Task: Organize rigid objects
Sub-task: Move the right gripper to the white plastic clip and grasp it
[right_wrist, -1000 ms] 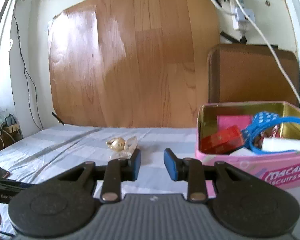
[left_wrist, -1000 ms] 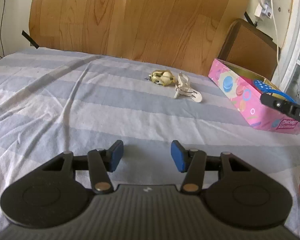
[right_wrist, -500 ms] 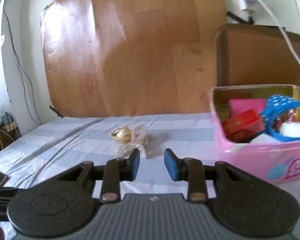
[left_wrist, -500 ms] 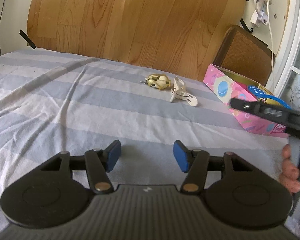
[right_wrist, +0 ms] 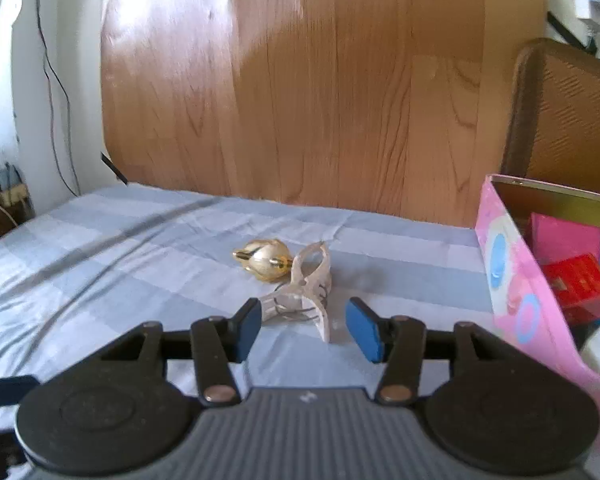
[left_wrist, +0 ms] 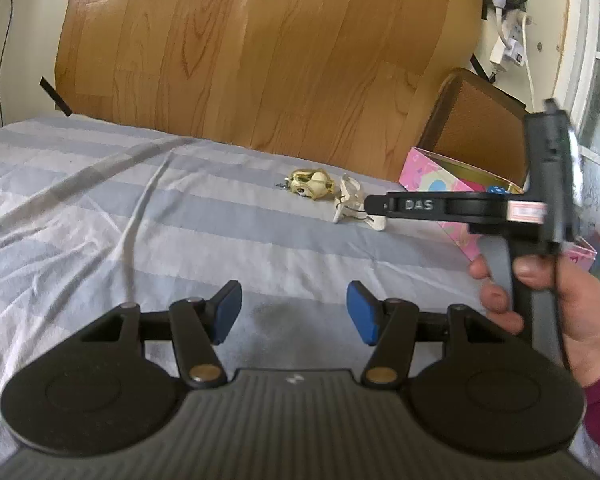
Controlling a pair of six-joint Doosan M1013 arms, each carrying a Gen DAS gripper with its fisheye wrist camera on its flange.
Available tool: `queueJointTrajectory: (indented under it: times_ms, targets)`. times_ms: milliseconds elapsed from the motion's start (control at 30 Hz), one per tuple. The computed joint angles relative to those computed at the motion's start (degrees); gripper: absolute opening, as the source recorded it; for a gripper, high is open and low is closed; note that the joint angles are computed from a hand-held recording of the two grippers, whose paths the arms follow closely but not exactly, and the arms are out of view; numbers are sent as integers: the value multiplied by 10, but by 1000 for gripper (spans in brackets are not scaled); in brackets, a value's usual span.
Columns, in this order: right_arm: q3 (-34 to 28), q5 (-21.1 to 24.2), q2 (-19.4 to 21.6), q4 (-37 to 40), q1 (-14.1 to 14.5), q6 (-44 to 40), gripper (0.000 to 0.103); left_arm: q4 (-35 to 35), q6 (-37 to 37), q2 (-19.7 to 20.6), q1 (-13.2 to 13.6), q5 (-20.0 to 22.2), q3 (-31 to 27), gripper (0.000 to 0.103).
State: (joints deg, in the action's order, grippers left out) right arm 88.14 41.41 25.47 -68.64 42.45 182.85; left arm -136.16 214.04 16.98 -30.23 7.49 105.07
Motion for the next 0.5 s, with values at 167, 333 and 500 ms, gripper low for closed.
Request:
queueJointTrajectory:
  times_ms: [167, 333, 500]
  targets:
    - [2, -5, 1, 8, -4, 3, 48, 78, -87, 2, 1, -5, -4, 60]
    - [-6, -24, 4, 84, -20, -44, 19, 133, -143, 4, 0, -12, -8, 60]
    - [11, -25, -7, 80, -11, -26, 7, 128, -141, 4, -1, -22, -10, 60]
